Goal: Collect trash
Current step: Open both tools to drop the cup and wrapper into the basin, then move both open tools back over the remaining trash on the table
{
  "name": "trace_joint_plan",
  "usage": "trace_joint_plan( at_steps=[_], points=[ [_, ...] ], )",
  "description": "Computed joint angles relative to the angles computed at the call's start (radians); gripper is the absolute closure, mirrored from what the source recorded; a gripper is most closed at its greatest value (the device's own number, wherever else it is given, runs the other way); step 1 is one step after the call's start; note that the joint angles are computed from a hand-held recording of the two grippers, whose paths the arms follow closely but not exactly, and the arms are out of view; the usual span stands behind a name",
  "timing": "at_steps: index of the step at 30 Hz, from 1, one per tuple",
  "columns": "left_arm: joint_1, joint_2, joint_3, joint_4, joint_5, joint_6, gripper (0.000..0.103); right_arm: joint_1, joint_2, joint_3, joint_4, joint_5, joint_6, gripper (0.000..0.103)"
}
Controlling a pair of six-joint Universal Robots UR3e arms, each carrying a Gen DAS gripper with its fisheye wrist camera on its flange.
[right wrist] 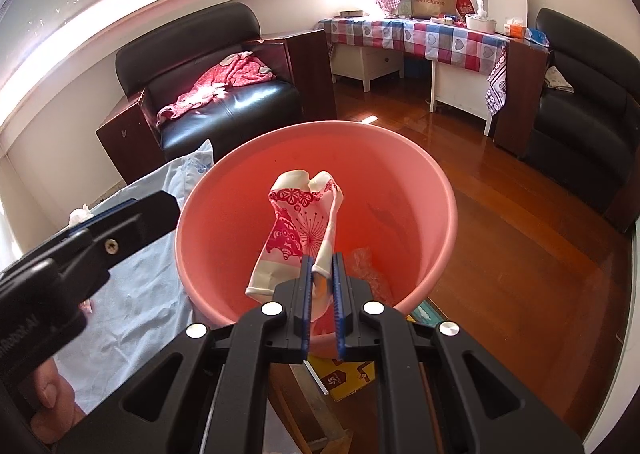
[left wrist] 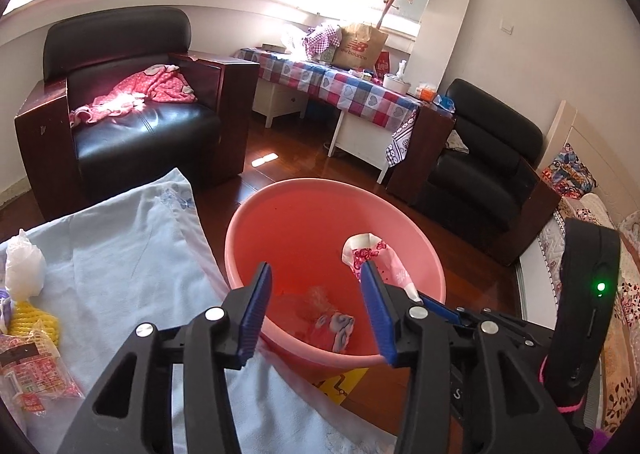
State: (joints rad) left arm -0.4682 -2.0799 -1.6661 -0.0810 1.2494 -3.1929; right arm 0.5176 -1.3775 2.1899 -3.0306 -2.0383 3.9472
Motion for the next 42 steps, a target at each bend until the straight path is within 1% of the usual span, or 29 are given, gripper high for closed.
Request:
trace_joint_plan(
  at_steps=[6,10,11,13,15,25,37,42],
  points=[
    [0.004,0.034,-0.032,0.011,0.011,-0.002,0.049,-0.017,-0.002,0.01,-0.009,0.037,-0.01,0.092],
    [0.008,0.062,-0.062,0.011,0.026,0.003,0.045,-0.007,0.0,0.004,-0.006,0.029,-0.012,0.091],
    [0.01,0.067,-0.069,0.013,0.028,0.004,0.045,-0.006,0.001,0.004,-0.009,0.028,-0.013,0.089],
    [0.014,0.079,-0.084,0.015,0.038,0.005,0.044,0.0,0.001,0.006,-0.017,0.027,-0.01,0.077],
    [0.018,0.09,-0.1,0.015,0.047,0.003,0.044,0.009,0.004,0.003,-0.024,0.019,-0.009,0.074],
    [0.018,0.123,-0.138,-0.006,0.115,-0.005,0.043,0.048,0.003,-0.03,0.012,-0.004,-0.007,0.074],
    [0.036,0.174,-0.189,-0.012,0.136,-0.009,0.043,0.076,0.003,-0.071,0.046,-0.01,-0.023,0.074],
    [0.063,0.201,-0.226,-0.01,0.142,-0.006,0.043,0.095,0.027,-0.122,0.067,-0.01,-0.036,0.074]
  ],
)
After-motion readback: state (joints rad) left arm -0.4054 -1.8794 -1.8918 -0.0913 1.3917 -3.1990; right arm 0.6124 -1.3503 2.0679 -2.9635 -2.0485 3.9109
